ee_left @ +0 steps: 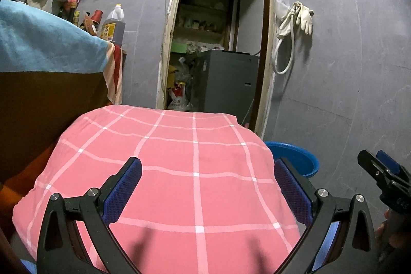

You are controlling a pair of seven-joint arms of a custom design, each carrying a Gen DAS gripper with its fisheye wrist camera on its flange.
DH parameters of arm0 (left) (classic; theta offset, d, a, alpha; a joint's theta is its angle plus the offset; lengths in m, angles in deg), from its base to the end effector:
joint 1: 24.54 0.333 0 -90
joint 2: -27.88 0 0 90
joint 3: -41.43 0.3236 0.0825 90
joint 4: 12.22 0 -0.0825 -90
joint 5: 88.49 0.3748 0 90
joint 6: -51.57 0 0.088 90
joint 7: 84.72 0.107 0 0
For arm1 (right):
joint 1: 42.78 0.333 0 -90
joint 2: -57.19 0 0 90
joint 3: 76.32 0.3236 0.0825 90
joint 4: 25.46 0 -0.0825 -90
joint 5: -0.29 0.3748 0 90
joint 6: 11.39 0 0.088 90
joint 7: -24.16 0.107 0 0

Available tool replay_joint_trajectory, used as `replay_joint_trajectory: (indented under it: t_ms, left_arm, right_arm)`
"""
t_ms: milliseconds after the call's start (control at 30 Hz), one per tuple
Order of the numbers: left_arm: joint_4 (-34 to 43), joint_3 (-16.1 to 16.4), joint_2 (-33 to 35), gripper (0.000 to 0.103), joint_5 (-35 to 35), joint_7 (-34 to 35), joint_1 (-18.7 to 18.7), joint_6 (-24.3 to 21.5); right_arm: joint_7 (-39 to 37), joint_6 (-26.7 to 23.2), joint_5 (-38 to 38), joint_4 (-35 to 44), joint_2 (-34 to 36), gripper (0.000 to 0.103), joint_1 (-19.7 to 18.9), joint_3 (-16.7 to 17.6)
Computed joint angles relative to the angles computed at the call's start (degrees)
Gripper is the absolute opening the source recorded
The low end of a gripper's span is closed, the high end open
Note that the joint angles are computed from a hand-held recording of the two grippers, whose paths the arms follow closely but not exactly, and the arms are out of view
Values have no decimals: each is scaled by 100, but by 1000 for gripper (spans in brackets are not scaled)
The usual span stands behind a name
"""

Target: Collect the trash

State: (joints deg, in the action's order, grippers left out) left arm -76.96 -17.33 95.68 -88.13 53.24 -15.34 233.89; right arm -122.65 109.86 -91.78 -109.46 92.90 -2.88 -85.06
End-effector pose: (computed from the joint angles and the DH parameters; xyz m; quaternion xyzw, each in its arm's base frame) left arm 0.7719 -0.2567 0.3811 -0.3603 0.7039 -0.5732 0.2150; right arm 0.6419 0.3635 0.3781 -0.3612 0.6671 -0.5491 0.3506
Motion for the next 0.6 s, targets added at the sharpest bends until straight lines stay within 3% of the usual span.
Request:
replay_joint_trajectory:
  t_ms: [600]
  left_arm:
    - [16,146,-32,101,-142,26,-56,-73]
  right_arm:
    - [58,22,31,-79,-33,103,-25,24]
